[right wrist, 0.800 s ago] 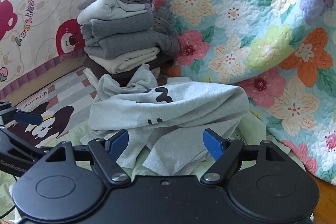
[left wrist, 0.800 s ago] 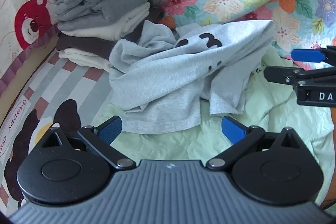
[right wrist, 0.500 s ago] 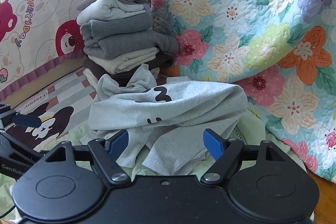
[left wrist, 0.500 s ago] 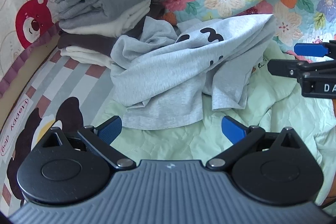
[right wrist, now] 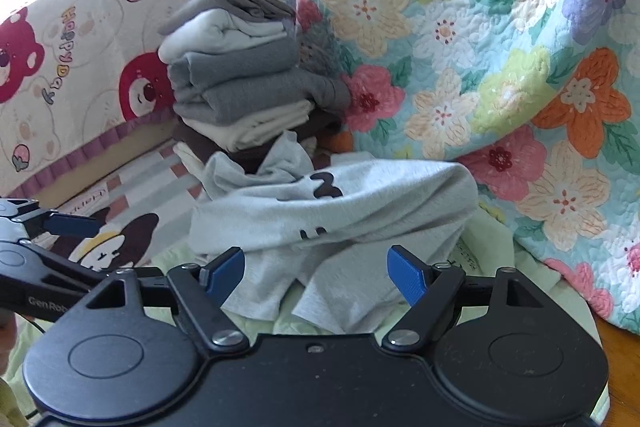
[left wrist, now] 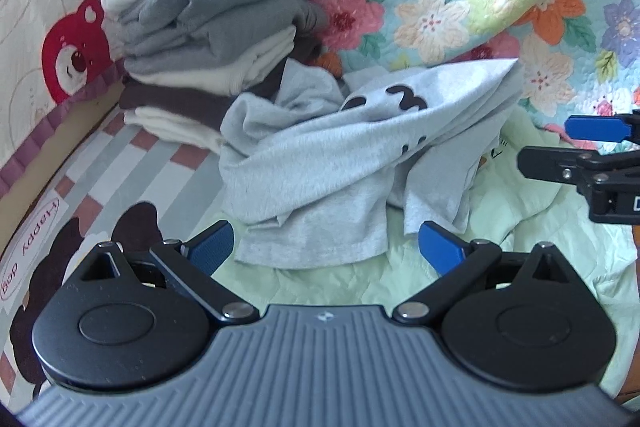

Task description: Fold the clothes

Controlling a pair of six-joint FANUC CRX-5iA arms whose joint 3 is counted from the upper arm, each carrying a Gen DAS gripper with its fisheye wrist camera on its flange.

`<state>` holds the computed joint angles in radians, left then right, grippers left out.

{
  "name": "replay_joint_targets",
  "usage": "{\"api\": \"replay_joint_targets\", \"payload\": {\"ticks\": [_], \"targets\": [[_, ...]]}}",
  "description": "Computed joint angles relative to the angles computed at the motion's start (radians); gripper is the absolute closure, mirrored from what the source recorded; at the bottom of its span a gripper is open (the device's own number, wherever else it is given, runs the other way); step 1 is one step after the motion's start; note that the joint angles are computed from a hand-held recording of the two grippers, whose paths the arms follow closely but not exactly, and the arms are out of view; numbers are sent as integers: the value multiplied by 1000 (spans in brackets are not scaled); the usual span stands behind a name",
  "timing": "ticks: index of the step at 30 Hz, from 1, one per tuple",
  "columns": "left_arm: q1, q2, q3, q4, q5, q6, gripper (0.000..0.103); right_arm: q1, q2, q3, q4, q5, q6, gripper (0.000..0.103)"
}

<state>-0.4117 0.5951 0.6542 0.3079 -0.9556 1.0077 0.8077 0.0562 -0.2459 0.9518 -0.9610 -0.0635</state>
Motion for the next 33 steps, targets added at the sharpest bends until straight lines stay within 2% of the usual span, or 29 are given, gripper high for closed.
{"api": "replay_joint_targets", "payload": {"ticks": [6, 12, 27, 33], "targets": [[-5, -36, -70, 44, 75, -71, 3, 2, 4, -4, 29, -3, -12, 20], [-5, -43, -82, 42, 84, -74, 3, 6, 30, 6, 58, -62, -10, 20], [-6, -41, -75, 33, 78, -65, 3, 3, 31, 6, 57, -55, -8, 20], [-4, -33, -62, 32, 66, -58, 3, -2, 25, -8, 83, -52, -64, 20]]}}
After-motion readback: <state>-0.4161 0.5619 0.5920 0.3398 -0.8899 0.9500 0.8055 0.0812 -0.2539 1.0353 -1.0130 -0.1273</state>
